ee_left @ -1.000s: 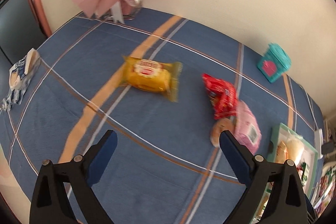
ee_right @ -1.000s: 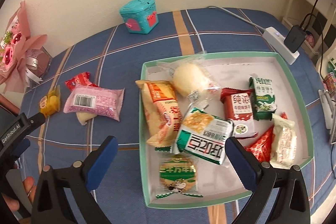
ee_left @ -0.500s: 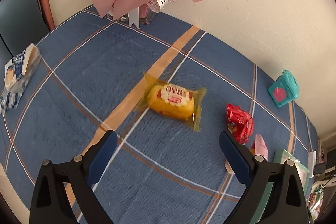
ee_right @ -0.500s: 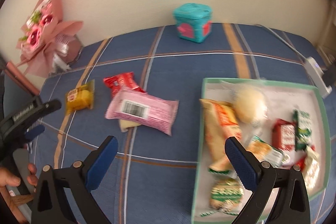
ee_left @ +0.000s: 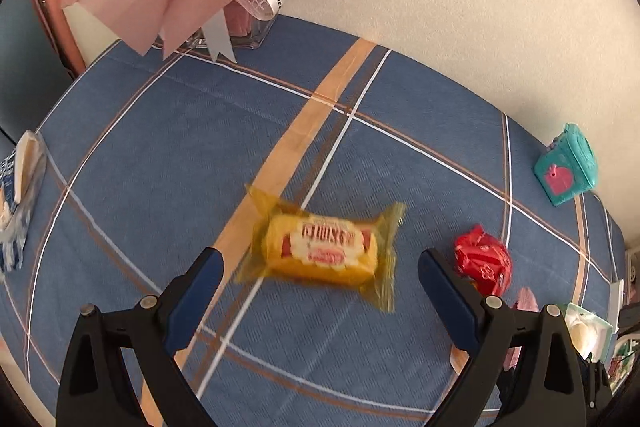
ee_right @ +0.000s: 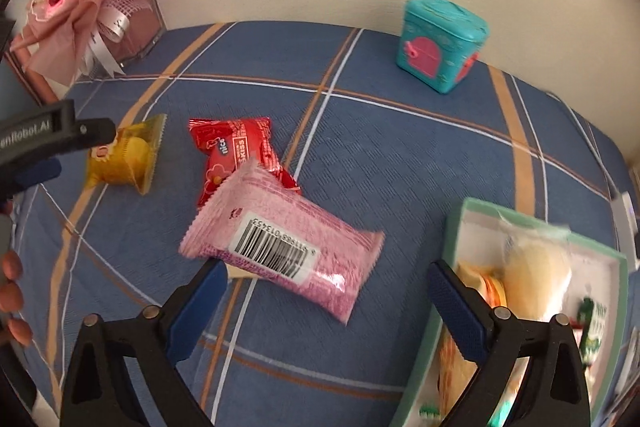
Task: Organize snacks
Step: 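Grasp the pink barcode pack with the right tool while the left tool grasps the yellow wrapped cake, then lift the pink pack and yellow wrapped cake toward the tray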
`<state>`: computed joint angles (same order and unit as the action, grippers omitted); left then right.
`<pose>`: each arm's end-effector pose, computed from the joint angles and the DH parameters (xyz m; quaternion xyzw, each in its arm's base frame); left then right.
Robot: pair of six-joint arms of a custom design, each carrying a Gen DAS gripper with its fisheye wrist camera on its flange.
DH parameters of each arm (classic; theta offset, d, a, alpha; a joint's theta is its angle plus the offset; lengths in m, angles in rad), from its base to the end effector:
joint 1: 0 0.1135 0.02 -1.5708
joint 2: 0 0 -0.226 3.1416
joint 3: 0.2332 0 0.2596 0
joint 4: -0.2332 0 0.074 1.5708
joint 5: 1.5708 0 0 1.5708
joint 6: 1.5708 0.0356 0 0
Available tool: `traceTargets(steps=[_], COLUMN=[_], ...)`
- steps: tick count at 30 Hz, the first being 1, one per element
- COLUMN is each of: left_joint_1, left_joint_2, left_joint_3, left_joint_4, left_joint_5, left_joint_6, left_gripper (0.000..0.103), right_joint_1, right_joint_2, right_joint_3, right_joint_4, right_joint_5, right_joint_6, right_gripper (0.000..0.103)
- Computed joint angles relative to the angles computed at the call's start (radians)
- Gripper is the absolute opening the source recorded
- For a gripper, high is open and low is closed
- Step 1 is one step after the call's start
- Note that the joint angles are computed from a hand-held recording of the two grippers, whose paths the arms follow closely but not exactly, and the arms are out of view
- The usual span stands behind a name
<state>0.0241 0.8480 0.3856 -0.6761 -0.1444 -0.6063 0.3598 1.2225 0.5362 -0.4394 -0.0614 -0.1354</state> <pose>0.1689 0.0092 0.1248 -0.3167 0.9214 0.0061 0.2251 0.2084 0.0807 0.1134 -0.2455 0.9435 0.0544 0.2159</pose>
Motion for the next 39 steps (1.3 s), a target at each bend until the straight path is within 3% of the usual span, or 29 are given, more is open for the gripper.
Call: traceTargets(steps=[7, 14, 16, 22, 26, 34, 39], left_joint_1=[0.105, 0.096, 0.098, 0.071, 0.048, -0.017, -0.170], left_joint_2=[0.178, 0.292, 0.308, 0.326, 0.270, 0.046, -0.155], left_joint_3=[0.035, 0.071, 0.077, 0.093, 0.076, 0.031, 0.024], left_joint_4=[0.105, 0.148, 0.153, 0.151, 0.115, -0.056, -0.219], left_joint_5=[0.120, 0.099, 0.103, 0.078, 0.063, 0.060, 0.010], left_joint_6=[0.104, 0.122, 0.123, 0.130, 0.099, -0.011, -0.161], left_gripper=[0.098, 0.097, 0.086, 0.078, 0.071, 0.067, 0.067], right_joint_1=[-0.020, -0.022, -0.024, -0.038, -0.050, -0.076, -0.096], right_joint_2=[0.157, 0.279, 0.288, 0.296, 0.270, 0.111, -0.071], right_joint_3=[0.111, 0.197, 0.201, 0.207, 0.200, 0.137, 0.081], right_joint_4=[0.045, 0.046, 0.043, 0.025, 0.002, -0.088, -0.196], right_joint_5=[-0.047, -0.052, -0.042, -0.039, -0.046, -0.083, -0.110], right_joint_6=[-0.009, -0.015, -0.016, -0.013, 0.002, 0.041, 0.083], right_gripper=[0.084, 0.069, 0.067, 0.050, 0.039, 0.038, 0.038])
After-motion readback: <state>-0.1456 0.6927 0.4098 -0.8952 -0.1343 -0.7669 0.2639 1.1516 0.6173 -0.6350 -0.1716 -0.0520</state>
